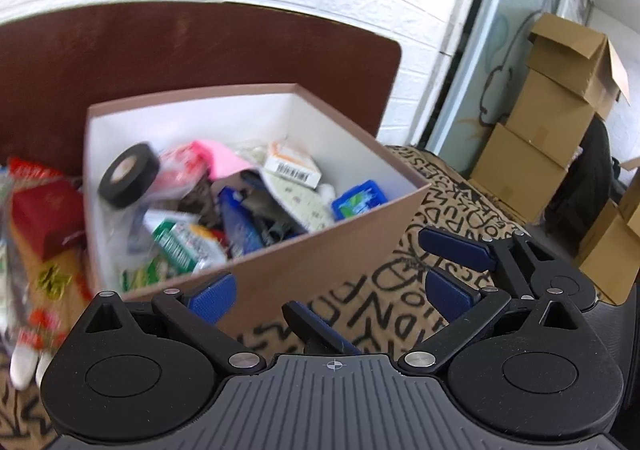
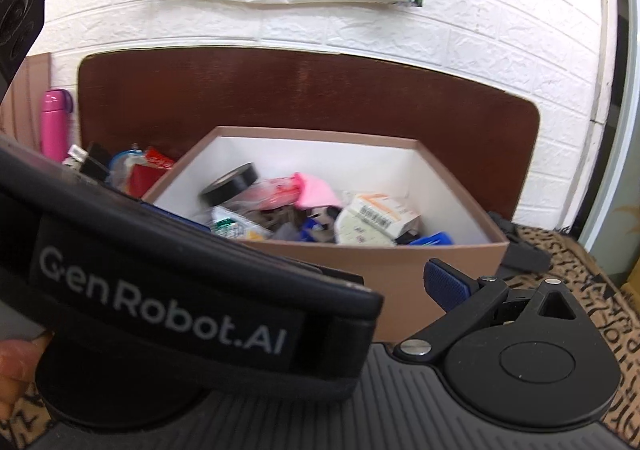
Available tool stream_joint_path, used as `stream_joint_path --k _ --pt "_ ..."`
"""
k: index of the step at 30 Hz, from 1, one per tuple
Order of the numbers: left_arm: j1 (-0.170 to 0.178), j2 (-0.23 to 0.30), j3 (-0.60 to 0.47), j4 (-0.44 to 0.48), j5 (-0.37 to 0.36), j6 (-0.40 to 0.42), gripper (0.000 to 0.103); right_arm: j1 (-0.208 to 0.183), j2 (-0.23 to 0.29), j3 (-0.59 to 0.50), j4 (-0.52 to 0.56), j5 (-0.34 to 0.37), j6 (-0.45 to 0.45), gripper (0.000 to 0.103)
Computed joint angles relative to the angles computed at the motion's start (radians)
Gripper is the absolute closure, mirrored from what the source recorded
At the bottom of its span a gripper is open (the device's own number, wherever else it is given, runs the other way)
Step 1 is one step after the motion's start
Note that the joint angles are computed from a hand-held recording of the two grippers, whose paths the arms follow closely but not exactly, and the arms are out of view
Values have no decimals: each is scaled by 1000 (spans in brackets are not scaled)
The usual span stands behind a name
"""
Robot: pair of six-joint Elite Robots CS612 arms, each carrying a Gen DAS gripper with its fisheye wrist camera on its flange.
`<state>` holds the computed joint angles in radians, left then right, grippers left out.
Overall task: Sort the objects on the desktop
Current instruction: 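Withdraw the left gripper and reach toward the red tube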
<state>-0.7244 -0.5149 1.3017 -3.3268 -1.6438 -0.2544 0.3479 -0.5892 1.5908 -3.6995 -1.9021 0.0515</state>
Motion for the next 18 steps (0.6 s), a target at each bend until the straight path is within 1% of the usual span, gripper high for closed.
stream_joint_path --k 6,12,18 --pt "4 -29 94 -79 26 -67 0 21 -3 12 -5 42 20 0" --pt "5 -60 189 -146 91 -97 0 50 4 9 -1 77 29 0" --pt "16 -86 275 -205 153 -144 0 82 22 -22 29 121 20 0"
